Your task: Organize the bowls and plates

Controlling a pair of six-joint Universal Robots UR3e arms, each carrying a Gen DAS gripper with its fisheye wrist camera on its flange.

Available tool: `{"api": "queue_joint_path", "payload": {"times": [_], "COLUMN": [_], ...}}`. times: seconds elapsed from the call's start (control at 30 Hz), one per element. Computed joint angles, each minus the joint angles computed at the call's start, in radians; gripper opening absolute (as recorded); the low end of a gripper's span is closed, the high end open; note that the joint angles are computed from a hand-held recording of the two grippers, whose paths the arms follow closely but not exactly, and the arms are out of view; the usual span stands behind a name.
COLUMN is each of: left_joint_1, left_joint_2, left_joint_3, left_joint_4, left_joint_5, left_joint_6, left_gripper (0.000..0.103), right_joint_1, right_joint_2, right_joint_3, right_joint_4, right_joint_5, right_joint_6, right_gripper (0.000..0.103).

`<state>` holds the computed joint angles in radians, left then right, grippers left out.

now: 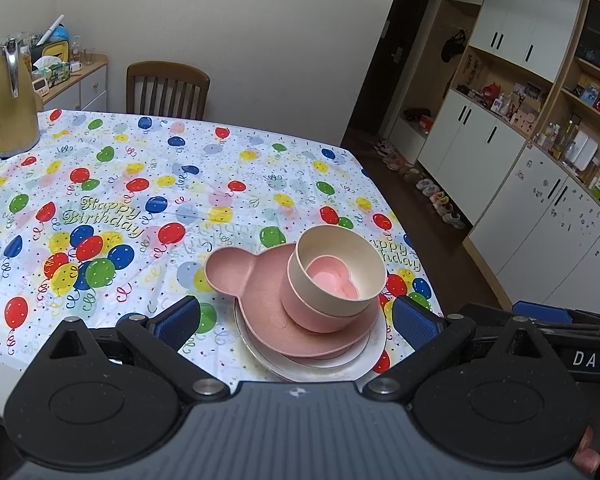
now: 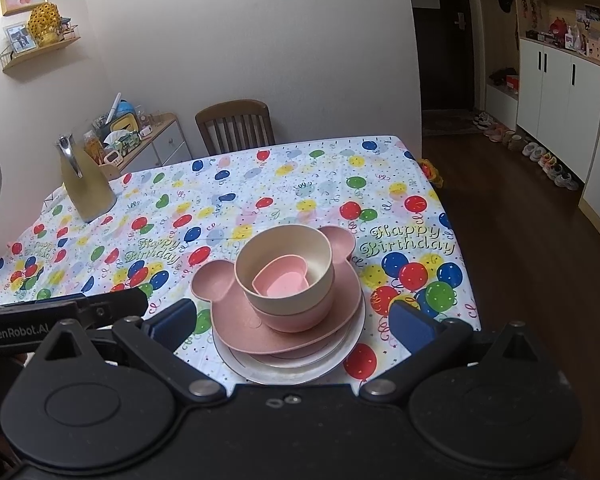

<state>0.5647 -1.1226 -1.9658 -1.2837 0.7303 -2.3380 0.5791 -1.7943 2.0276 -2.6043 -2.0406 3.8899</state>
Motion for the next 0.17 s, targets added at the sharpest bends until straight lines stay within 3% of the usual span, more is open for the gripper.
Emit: {"api": "queue_joint_path", "payload": {"times": [0.17], "left_joint_1": [-0.037], "left_joint_2": [-0.038], "left_joint_3": [0.001], "left_joint_4": [0.075], "left_joint_5": [0.018], "left_joint_6": [-0.052], "left_gripper": [0.103], "right_joint_1": [-0.050], "right_joint_2": [0.006], "right_joint_3": [0.013], "right_joint_4": [-0.030], "right_joint_5": [0.048], "right_joint_6": [-0.043], "right_gripper": [0.103]}}
